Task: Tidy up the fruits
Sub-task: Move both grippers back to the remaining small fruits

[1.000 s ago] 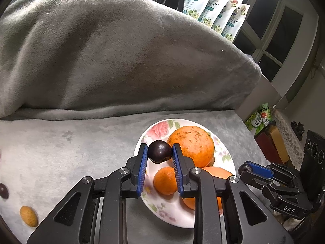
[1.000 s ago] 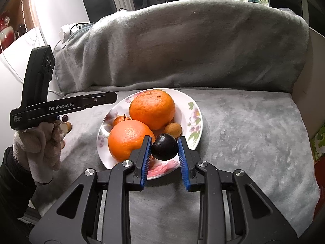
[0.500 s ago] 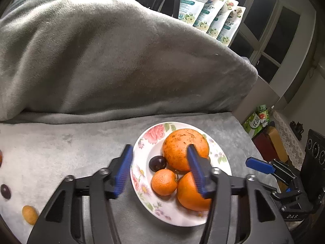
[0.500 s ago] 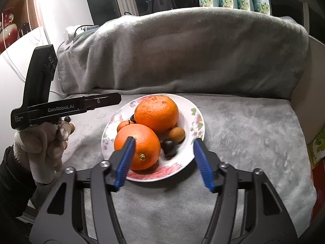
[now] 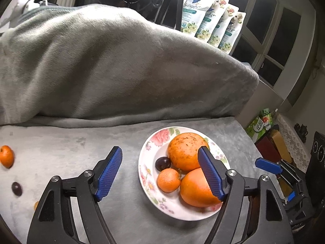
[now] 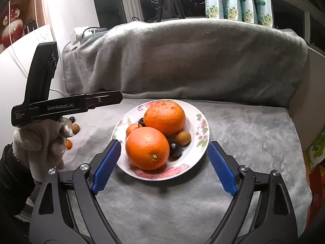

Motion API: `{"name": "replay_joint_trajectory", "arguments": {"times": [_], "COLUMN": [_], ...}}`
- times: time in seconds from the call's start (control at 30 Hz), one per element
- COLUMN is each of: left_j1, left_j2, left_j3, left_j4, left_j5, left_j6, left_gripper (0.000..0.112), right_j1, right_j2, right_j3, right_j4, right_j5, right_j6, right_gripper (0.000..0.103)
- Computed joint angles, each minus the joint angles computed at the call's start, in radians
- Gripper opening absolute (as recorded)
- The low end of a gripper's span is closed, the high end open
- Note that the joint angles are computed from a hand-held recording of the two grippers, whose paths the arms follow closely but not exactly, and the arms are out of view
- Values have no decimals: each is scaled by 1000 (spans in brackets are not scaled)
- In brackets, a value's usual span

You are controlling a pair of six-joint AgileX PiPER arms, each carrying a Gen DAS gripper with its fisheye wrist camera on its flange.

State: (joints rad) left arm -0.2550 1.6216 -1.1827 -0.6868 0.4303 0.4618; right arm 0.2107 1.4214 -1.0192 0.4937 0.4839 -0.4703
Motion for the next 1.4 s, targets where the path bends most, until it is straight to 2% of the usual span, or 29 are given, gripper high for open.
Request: {"name": "replay_joint_trajectory", "arguments": {"times": [0.4,0.73,1.13,1.4], "left_j1": [69,220,456,573], "left_j2": [-123,-219,-256,-224], "left_j3": [106,179,266,308], "left_j4": [-6,-57,-191,-279], "left_j5": [-23,6,54,66], "left_j6": [35,134,327,451], "left_gripper": [77,77,77,77], "right_j1": [109,215,350,436], "right_j2": [-45,-49,38,123], "right_j3": [10,-11,-77,-135], "right_j4": [-135,-205,-244,-271], "right_j5": [-24,-31,-31,-24], "right_j6": [145,230,274,309], "right_gripper": [90,90,90,90]}}
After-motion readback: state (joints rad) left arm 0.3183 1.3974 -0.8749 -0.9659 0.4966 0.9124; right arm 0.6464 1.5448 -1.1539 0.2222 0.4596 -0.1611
